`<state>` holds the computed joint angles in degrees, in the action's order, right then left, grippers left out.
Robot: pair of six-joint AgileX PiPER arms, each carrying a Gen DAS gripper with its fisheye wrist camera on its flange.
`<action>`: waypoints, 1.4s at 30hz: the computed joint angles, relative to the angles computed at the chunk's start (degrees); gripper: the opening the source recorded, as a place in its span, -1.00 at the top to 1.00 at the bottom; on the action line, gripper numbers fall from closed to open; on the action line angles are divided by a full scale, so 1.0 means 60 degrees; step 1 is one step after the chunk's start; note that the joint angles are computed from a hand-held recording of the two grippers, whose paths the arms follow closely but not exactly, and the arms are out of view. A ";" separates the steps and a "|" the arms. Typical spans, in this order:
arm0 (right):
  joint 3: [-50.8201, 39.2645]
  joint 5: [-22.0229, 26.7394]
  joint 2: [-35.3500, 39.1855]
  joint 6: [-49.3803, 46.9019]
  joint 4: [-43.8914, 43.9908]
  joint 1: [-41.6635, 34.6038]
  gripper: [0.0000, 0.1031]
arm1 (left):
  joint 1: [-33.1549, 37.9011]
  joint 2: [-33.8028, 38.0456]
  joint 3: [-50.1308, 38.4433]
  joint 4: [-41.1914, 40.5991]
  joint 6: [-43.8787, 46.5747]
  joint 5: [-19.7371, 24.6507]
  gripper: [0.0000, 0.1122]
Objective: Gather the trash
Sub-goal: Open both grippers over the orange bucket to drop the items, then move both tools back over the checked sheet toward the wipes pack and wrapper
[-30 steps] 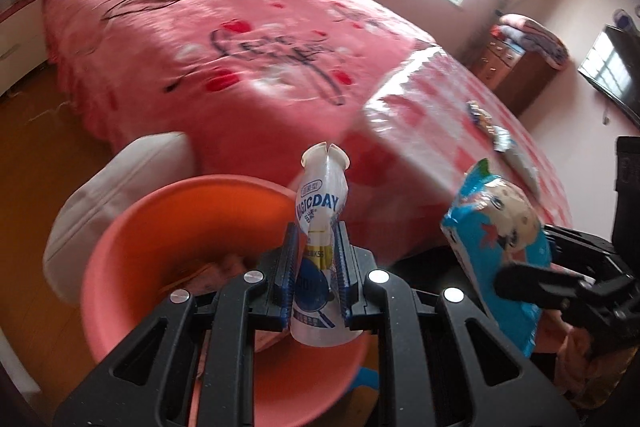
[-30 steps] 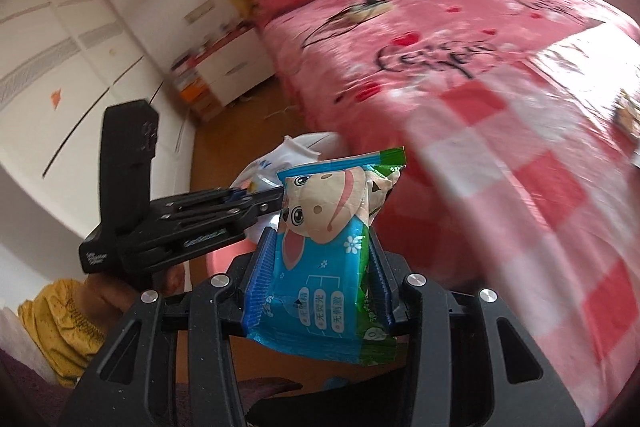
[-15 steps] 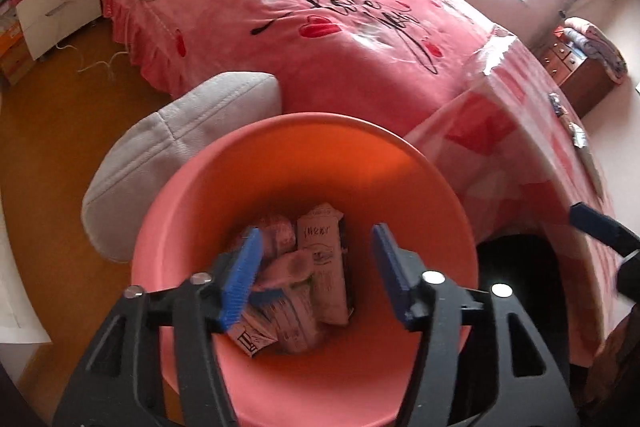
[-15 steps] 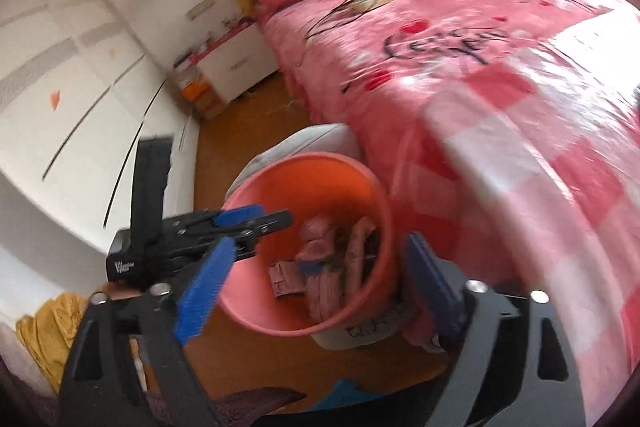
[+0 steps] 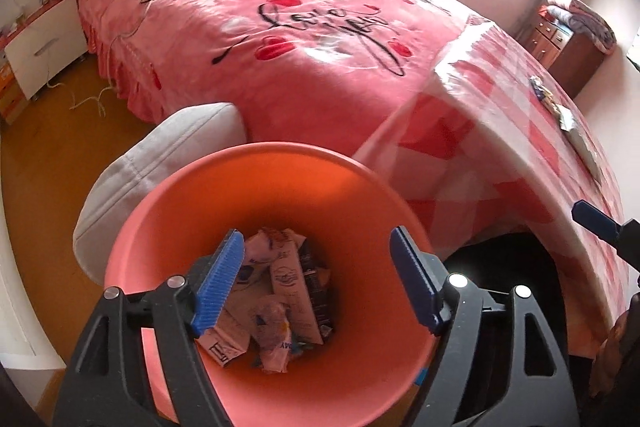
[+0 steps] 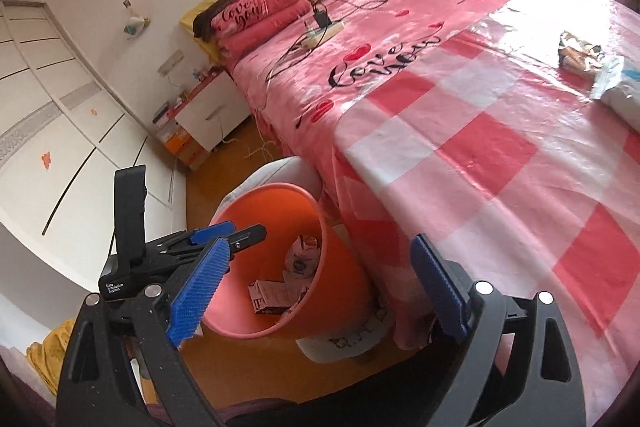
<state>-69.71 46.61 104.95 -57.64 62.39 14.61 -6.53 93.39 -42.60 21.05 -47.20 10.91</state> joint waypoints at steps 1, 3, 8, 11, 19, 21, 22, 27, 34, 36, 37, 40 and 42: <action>0.0031 -0.0011 -0.0018 -0.0064 0.0062 -0.0030 -0.80 | -0.0123 -0.0014 -0.0105 -0.0082 0.0070 0.0081 -0.36; 0.0128 -0.0043 -0.0105 -0.0222 0.0195 -0.0151 -0.84 | -0.0327 -0.0018 -0.0288 0.0106 -0.0141 0.0214 -0.36; 0.0319 -0.0072 -0.0216 -0.0441 0.0407 -0.0407 -0.84 | -0.0743 -0.0049 -0.0674 0.0536 -0.0669 0.0533 -0.43; 0.0434 0.0043 -0.0246 -0.0626 0.0674 -0.0638 -0.84 | -0.0955 -0.0017 -0.0899 0.0749 -0.0917 0.0712 -0.44; 0.0565 0.0618 -0.0235 -0.1209 0.1349 -0.1521 -0.84 | -0.1550 0.0167 -0.1558 0.0977 -0.1151 0.1285 -0.46; 0.0535 0.0748 -0.0189 -0.1236 0.1408 -0.1701 -0.84 | -0.1738 0.0230 -0.1749 0.1135 -0.1300 0.1490 -0.46; 0.0496 0.0832 -0.0160 -0.1216 0.1424 -0.1790 -0.84 | -0.1817 0.0246 -0.1827 0.1200 -0.1370 0.1571 -0.46; 0.0482 0.1155 -0.0048 -0.1386 0.1619 -0.2244 -0.84 | -0.2184 0.0472 -0.2310 0.1466 -0.1657 0.2022 -0.47; 0.0760 0.1245 -0.0112 -0.1881 0.1915 -0.2764 -0.84 | -0.2670 0.0874 -0.3031 0.1528 -0.1687 0.2627 -0.47; 0.0789 0.1316 -0.0101 -0.1932 0.1979 -0.2912 -0.85 | -0.2790 0.0978 -0.3216 0.1540 -0.1674 0.2757 -0.47; 0.0815 0.1364 -0.0093 -0.1982 0.2007 -0.3007 -0.85 | -0.2889 0.1063 -0.3374 0.1551 -0.1658 0.2874 -0.47; 0.0791 0.1501 -0.0056 -0.2037 0.2045 -0.3261 -0.85 | -0.3107 0.1249 -0.3744 0.1574 -0.1606 0.3124 -0.48; 0.0764 0.1625 -0.0027 -0.2066 0.2098 -0.3458 -0.85 | -0.3242 0.1342 -0.3933 0.1627 -0.1635 0.3238 -0.48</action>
